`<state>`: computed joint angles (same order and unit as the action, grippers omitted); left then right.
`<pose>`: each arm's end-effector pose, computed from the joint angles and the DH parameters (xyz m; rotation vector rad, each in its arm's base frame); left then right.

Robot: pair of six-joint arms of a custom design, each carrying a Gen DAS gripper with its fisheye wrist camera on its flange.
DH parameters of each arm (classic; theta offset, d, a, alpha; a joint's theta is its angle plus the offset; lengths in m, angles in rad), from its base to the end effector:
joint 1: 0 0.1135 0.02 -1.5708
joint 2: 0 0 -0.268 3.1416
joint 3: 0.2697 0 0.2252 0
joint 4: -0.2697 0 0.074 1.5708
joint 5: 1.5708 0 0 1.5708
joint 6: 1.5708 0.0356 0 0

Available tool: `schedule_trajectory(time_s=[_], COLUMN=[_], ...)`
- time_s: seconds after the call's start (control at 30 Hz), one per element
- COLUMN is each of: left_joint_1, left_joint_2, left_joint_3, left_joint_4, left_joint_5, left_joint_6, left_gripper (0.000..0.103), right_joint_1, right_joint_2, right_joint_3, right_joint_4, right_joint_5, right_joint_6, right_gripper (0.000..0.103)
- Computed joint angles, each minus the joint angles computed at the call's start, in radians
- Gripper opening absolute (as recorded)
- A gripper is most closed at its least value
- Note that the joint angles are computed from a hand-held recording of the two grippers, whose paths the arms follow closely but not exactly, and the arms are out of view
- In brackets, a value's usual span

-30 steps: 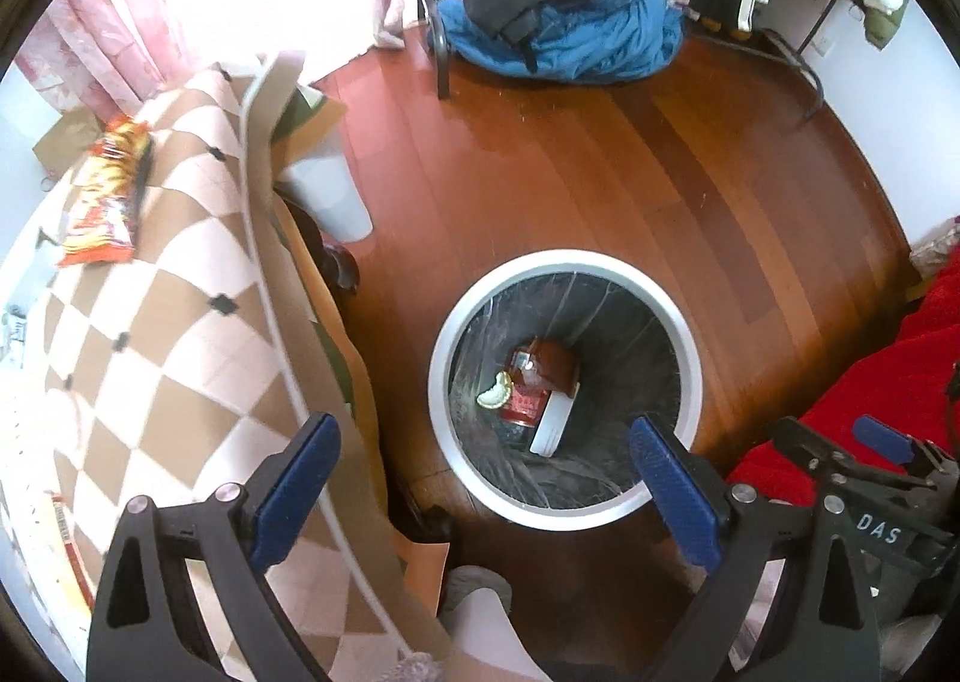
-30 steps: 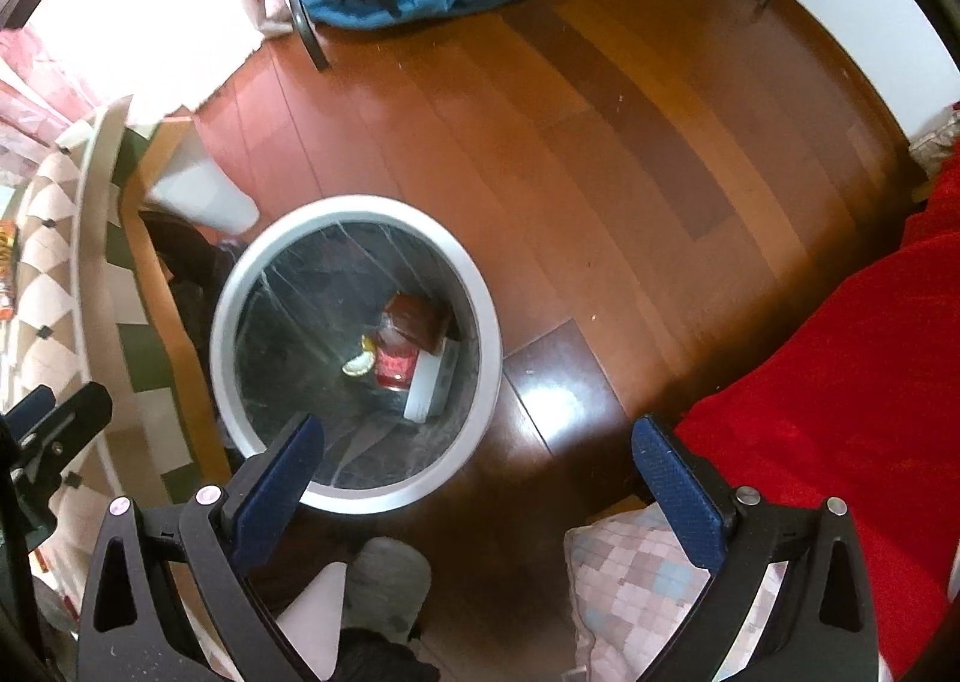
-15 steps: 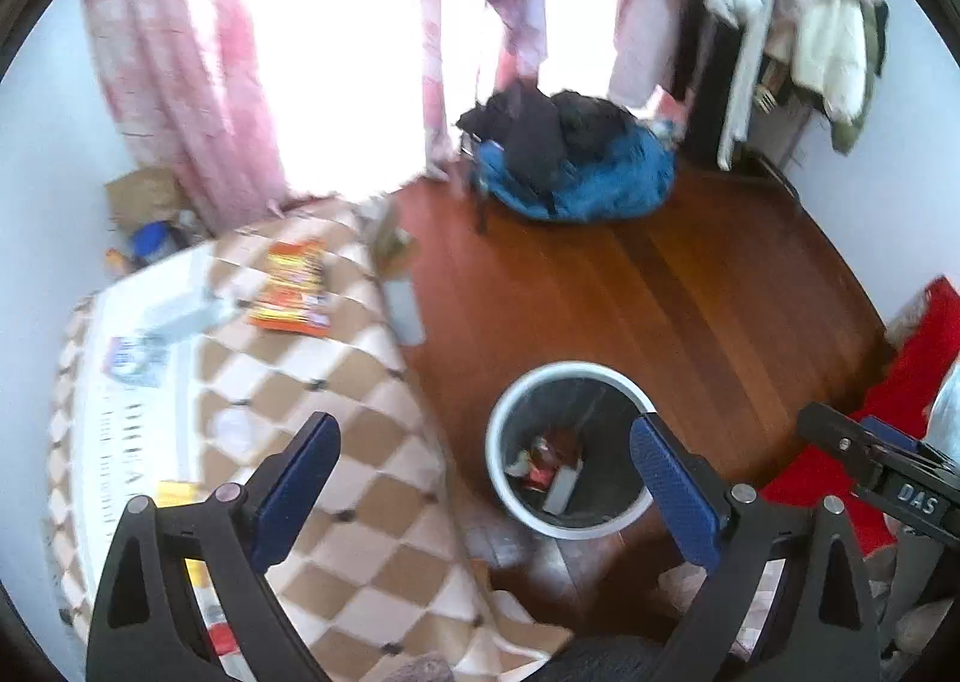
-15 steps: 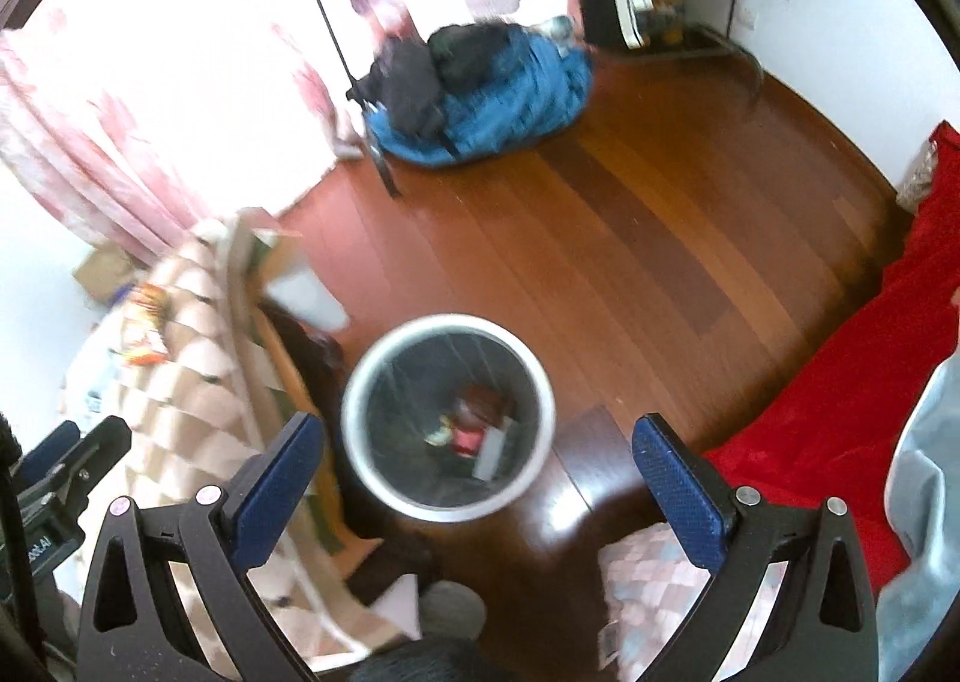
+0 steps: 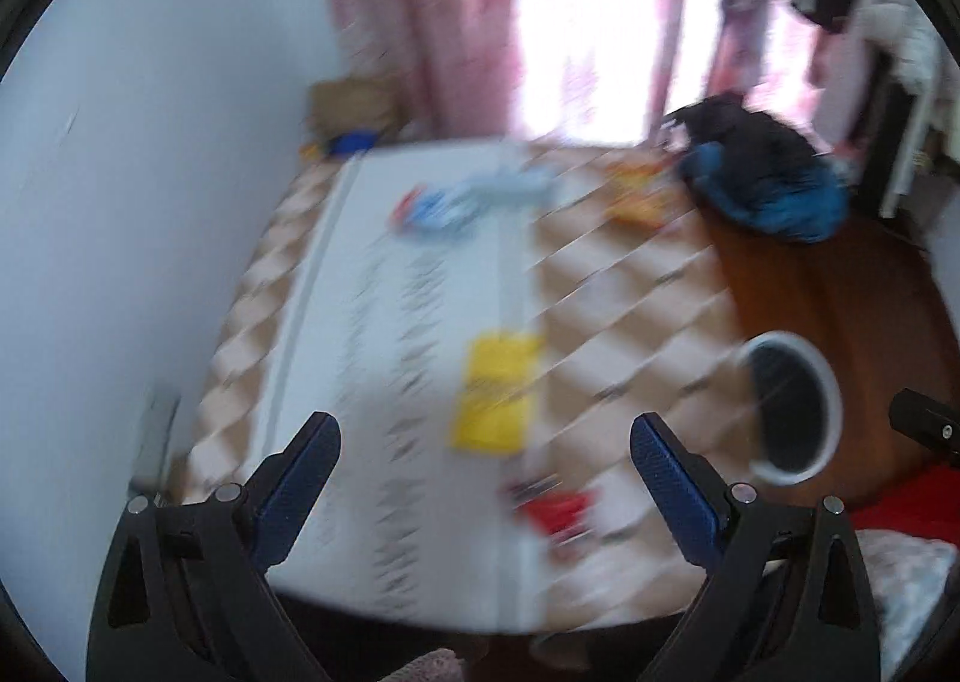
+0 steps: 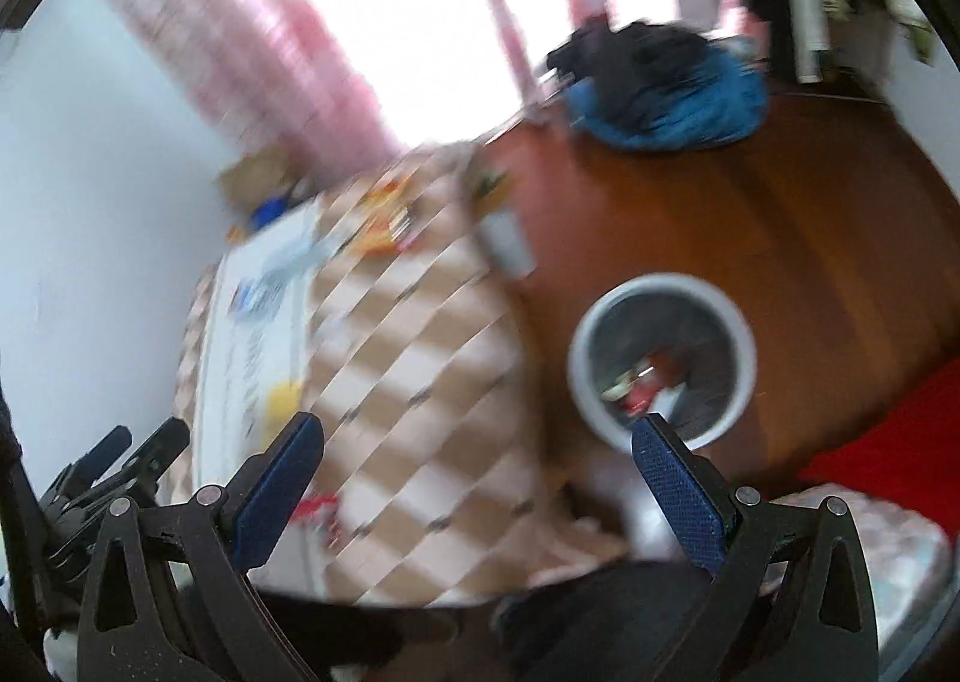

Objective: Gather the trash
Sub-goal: 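Move both tools back over the table, then grasp the red wrapper with the right tool while the left tool grasps the yellow box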

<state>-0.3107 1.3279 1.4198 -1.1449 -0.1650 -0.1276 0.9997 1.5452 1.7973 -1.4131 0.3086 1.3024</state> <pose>0.2114 -0.0618 0.3585 0.1811 2.5954 0.0602 0.1450 0.2056 0.3947 0.4891 2.6330 0.3383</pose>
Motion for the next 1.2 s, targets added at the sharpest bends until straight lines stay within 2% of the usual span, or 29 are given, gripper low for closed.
schedule_trajectory(time_s=[0.13, 0.23, 0.3, 0.53, 0.57, 0.6, 0.63, 0.73, 0.77, 0.87, 0.97, 1.1, 1.2], left_joint_1=[0.217, 0.307, 0.358, 0.442, 0.449, 0.457, 0.462, 0.468, 0.466, 0.44, 0.39, 0.269, 0.195], left_joint_2=[-0.045, -0.043, -0.023, 0.008, 0.015, 0.018, 0.022, 0.022, 0.026, 0.033, 0.064, 0.18, 0.307], left_joint_3=[-0.24, -0.353, -0.413, -0.525, -0.53, -0.533, -0.534, -0.533, -0.521, -0.481, -0.418, -0.275, -0.155], left_joint_4=[0.099, 0.16, 0.204, 0.292, 0.299, 0.303, 0.302, 0.305, 0.298, 0.27, 0.243, 0.214, 0.191], left_joint_5=[0.041, 0.045, 0.045, 0.069, 0.077, 0.082, 0.086, 0.088, 0.09, 0.104, 0.133, 0.18, 0.221], left_joint_6=[0.102, 0.158, 0.195, 0.282, 0.291, 0.298, 0.304, 0.325, 0.331, 0.317, 0.277, 0.191, 0.159], left_gripper=[0.099, 0.099, 0.099, 0.099, 0.099, 0.099, 0.099, 0.099, 0.099, 0.099, 0.099, 0.099, 0.098], right_joint_1=[0.044, 0.053, 0.062, 0.072, 0.074, 0.074, 0.071, 0.081, 0.082, 0.076, 0.058, -0.019, -0.088], right_joint_2=[0.161, 0.3, 0.382, 0.567, 0.58, 0.597, 0.599, 0.629, 0.625, 0.558, 0.457, 0.367, 0.358], right_joint_3=[-0.052, -0.053, -0.04, 0.069, 0.084, 0.099, 0.101, 0.147, 0.143, 0.06, -0.054, -0.15, -0.167], right_joint_4=[0.207, 0.333, 0.397, 0.456, 0.457, 0.459, 0.462, 0.428, 0.436, 0.48, 0.521, 0.51, 0.489], right_joint_5=[-0.121, -0.212, -0.251, -0.309, -0.312, -0.318, -0.32, -0.297, -0.292, -0.276, -0.241, -0.222, -0.232], right_joint_6=[-0.032, -0.044, -0.057, -0.085, -0.088, -0.094, -0.099, -0.114, -0.114, -0.097, -0.066, -0.07, -0.1], right_gripper=[0.103, 0.102, 0.096, 0.082, 0.074, 0.067, 0.064, 0.033, 0.02, 0.014, 0.013, 0.013, 0.013])
